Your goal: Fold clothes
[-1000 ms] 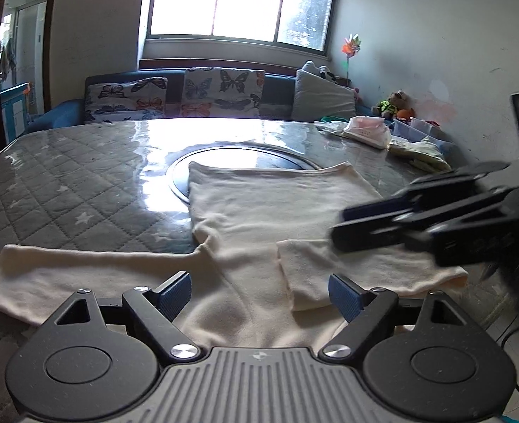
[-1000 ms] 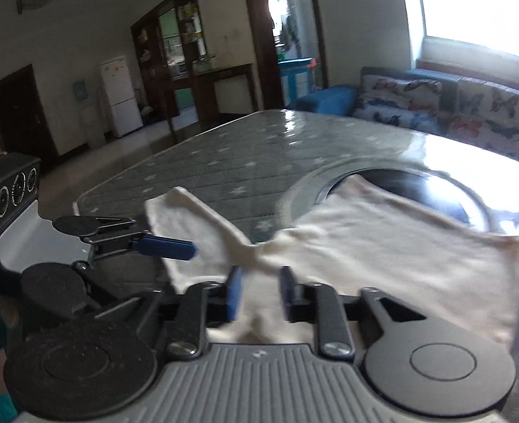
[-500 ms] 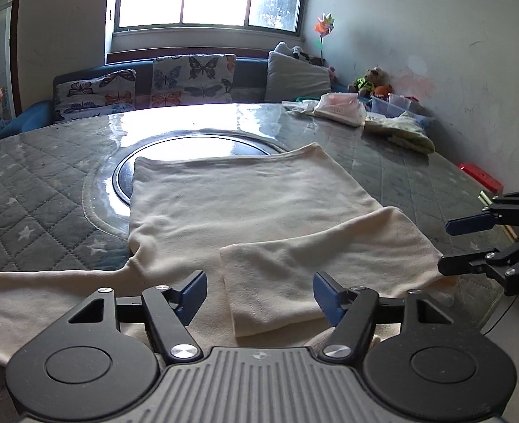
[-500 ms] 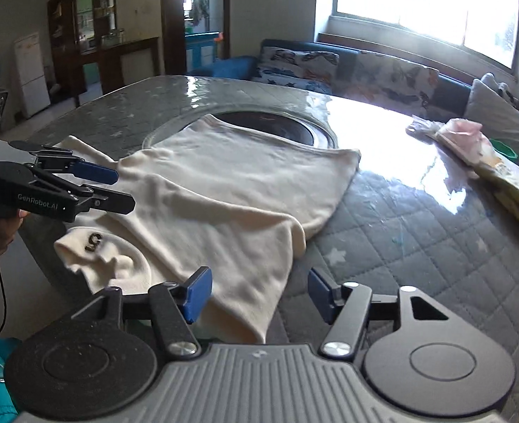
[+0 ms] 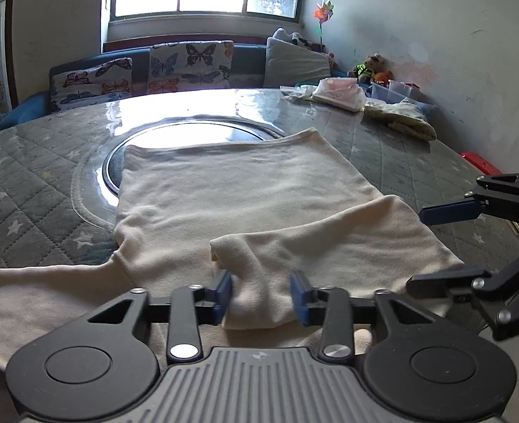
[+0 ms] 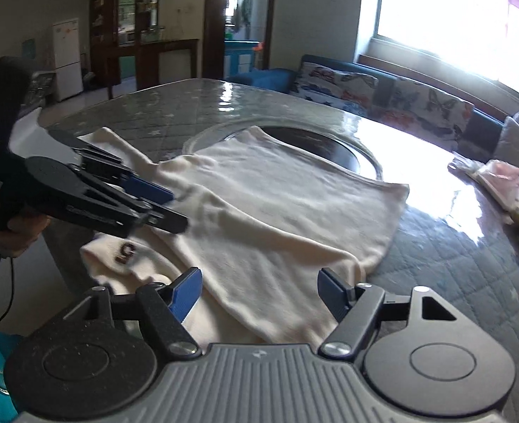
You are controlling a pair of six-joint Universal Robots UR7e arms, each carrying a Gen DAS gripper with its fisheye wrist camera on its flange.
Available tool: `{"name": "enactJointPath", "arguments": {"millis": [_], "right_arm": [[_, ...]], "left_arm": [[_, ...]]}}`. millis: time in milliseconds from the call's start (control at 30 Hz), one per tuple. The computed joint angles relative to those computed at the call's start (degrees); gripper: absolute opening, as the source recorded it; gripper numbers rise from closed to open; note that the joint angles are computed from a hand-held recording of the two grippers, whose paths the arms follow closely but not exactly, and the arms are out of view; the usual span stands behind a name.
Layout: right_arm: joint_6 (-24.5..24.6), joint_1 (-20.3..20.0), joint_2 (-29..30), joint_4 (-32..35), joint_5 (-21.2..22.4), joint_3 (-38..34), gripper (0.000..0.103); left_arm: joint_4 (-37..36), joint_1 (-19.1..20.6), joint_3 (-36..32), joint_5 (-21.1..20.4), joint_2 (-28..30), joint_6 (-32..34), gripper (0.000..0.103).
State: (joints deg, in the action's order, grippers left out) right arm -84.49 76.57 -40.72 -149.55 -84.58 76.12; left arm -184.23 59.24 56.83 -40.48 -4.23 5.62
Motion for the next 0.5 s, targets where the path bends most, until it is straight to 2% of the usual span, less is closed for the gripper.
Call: {"name": "enactJointPath", "arguments": {"millis": [67, 300, 500], "right_arm": [[-0.73, 0.27, 0.01, 1.31, 0.32, 0.23, 0.074], [-6.11, 1.44, 1.58, 4.41, 0.63, 1.36, 0.070], [-5.47, 1.86, 2.18, 4.72, 0.66, 1.61, 0.070]], "left_arm": [[0.38, 0.11, -0.06, -0.31, -0.14, -0.55, 0.028], [-2.30, -0.08, 1.50, 0.28, -1.27, -0.98, 0.029], [-2.04, 0.12, 2.58, 0.74, -1.76, -1.59, 0.029]]}}
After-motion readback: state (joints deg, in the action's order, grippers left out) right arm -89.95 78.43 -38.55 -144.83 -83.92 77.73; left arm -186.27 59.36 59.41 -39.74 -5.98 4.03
